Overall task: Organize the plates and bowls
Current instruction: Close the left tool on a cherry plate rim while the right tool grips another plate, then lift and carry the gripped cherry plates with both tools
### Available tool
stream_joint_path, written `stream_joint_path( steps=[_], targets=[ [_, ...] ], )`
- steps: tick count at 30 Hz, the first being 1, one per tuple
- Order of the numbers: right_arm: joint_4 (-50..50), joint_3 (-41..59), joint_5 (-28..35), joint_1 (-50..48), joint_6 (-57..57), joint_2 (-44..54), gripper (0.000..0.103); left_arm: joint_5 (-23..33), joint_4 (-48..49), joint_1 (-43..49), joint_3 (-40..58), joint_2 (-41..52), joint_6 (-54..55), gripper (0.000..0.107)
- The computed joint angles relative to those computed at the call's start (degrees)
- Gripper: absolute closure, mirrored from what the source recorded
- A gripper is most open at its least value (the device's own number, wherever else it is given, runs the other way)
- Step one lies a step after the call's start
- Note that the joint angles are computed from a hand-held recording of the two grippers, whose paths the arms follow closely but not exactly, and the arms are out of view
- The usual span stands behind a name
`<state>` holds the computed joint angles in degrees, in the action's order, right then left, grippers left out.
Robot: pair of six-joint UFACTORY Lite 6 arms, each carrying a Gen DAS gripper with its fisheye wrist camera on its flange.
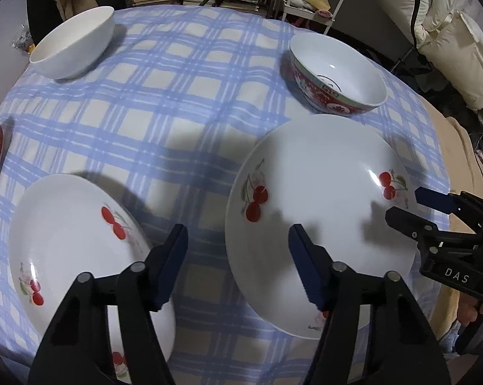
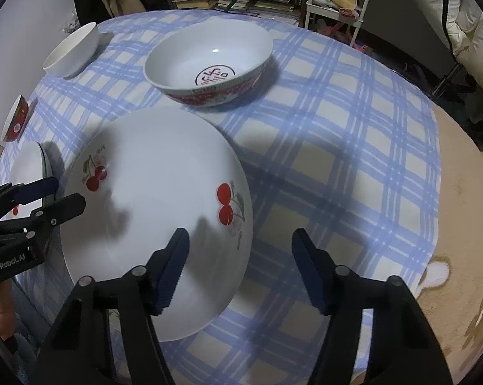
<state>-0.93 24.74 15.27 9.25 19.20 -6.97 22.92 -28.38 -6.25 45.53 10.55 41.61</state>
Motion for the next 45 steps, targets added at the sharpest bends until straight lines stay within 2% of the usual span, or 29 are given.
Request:
stream_joint_path(
  steps=[1, 3, 4, 7, 9, 11, 16, 21, 25, 28, 32, 36, 40, 45],
  targets=[
    [1.3, 0.0, -0.1, -0.3, -1.3, 0.3, 0.042, 0.1, -0.7, 0.0, 0.1, 0.5, 0.7, 0.051],
    [3.8, 0.0, -0.6, -0.8, -3.7, 1.1, 0.052, 1.6, -2.5, 0.5, 1.4, 2.4, 2.0, 0.065],
    [2.2, 0.0, -0.9, -0.8, -1.8, 1.5, 0.058, 2.6, -3.6, 0.9, 2.2, 3.5, 2.7, 0.068],
    [1.1, -0.4, -2.7, -0.6, -0.5, 1.8, 0.069, 2.7, -5.5, 1.1, 2.3, 4.4, 4.0, 0.069],
    [7.3, -0.6, -3.3, -1.6, -7.0, 2.1, 0.072, 1.9, -5.1, 0.7, 2.1, 4.8, 3.4, 0.069],
    [14.2, -0.5, -3.5, -2.5, -14.4, 2.5, 0.08, 1.2, -4.6, 0.2, 1.9, 5.2, 2.3, 0.07],
    [22.3, 0.1, -2.7, -3.7, -22.4, 2.9, 0.082, -0.8, -2.0, -2.2, 1.7, 5.5, -0.4, 0.071],
    [26.8, -0.3, -2.5, -4.7, -28.0, 2.3, 0.083, -3.5, 7.3, -6.0, 0.3, 3.6, -7.8, 0.076],
    [32.2, -0.2, -0.5, -6.3, -34.8, 0.9, 0.086, -0.5, 3.6, -2.9, 1.0, 1.8, -2.7, 0.078],
    [37.9, -0.1, 1.7, -7.5, -41.7, -1.5, 0.09, -0.4, 3.4, -1.4, 0.8, 0.4, -1.5, 0.08],
    [31.4, 1.9, 4.2, -6.1, -35.1, -3.2, 0.092, 2.8, 1.2, 1.9, 1.3, -1.2, 1.9, 0.082],
    [28.3, 4.3, 7.3, -4.9, -30.9, -5.1, 0.093, 3.7, 0.2, 4.4, 0.6, -3.7, 3.5, 0.082],
    [19.6, 8.0, 9.1, -0.4, -19.8, -5.6, 0.093, 6.6, 0.0, 7.6, 2.7, -3.8, 4.3, 0.082],
    [14.5, 11.9, 10.9, 3.9, -11.8, -5.5, 0.093, 11.0, 0.2, 12.7, 3.7, -7.7, 6.9, 0.082]
  ],
)
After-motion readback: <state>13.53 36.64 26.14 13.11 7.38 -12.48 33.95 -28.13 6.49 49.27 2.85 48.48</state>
